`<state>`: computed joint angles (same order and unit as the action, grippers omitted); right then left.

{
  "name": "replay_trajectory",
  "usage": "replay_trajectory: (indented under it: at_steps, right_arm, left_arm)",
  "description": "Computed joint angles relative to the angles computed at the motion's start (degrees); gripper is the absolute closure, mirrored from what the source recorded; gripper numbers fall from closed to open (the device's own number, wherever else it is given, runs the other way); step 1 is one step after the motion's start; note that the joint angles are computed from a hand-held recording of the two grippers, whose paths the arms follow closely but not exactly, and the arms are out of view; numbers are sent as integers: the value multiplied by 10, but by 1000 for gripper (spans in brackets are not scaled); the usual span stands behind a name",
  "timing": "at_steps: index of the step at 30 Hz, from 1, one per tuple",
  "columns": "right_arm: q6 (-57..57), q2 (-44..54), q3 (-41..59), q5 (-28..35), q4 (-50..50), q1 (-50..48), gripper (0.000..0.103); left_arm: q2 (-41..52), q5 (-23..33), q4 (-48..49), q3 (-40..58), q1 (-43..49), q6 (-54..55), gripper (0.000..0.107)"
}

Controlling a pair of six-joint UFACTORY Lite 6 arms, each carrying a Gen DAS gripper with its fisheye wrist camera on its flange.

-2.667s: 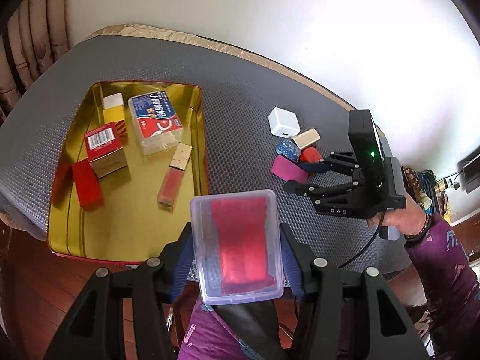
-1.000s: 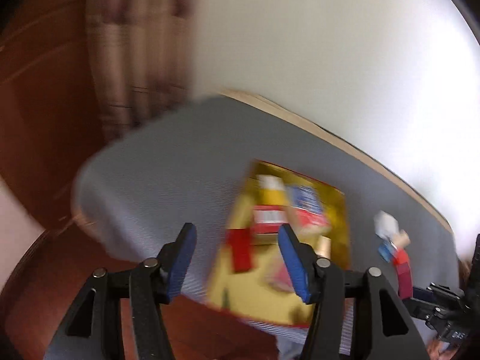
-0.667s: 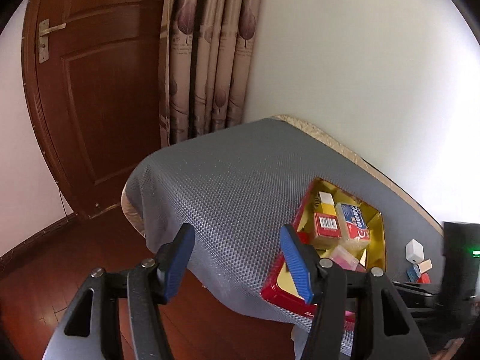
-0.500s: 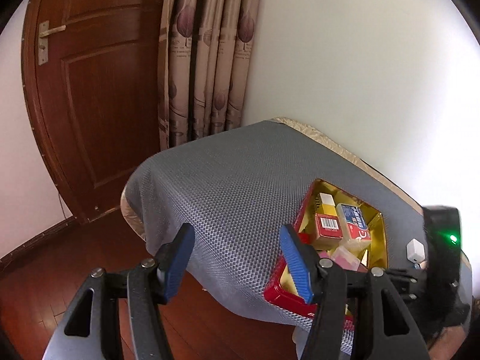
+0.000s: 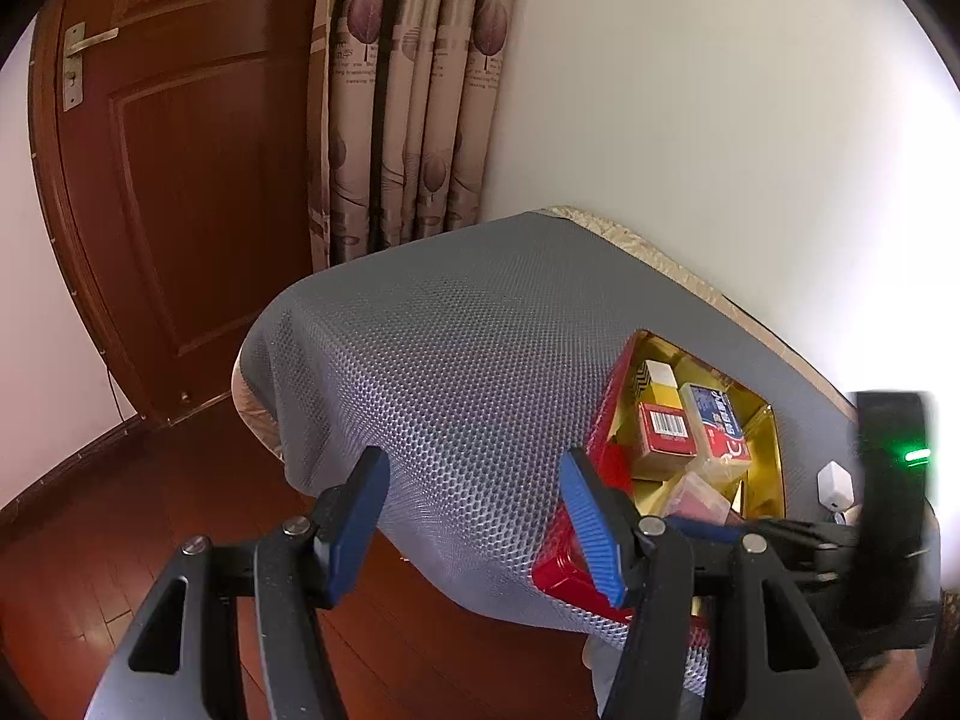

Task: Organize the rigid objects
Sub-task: 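Lower the pink block into the tin and open the right gripper, then grasp the blue patterned tin with the left gripper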

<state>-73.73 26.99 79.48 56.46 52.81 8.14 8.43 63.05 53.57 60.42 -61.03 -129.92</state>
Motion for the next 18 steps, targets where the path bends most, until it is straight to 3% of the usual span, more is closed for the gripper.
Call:
replay_trajectory:
  at_steps: [2, 4, 7, 11, 14, 17, 18]
  right_arm:
    - [-45, -34, -42, 21, 46, -58, 62]
    - [-90, -77, -102, 20, 76, -149, 34]
    - [-154, -76, -134, -8, 70, -305, 33]
    - [-167, 13, -62, -119, 2, -454, 33]
    - [-178, 91, 26, -199, -31, -531, 33]
    - [-182, 151, 100, -208, -46, -570, 29]
    - [-184, 172, 124, -205, -42, -583, 24]
  left_arm:
    - [5, 0, 7, 5, -5, 2, 46]
    - [17, 2, 14, 20, -12, 14, 46]
    - [34, -11, 33, 44, -25, 38, 46]
    - [76, -51, 51, 103, -36, 99, 46]
    - [125, -121, 35, 173, -32, 181, 46]
    - [211, -198, -32, 295, -9, 311, 46]
    - [241, -217, -66, 343, 5, 358, 46]
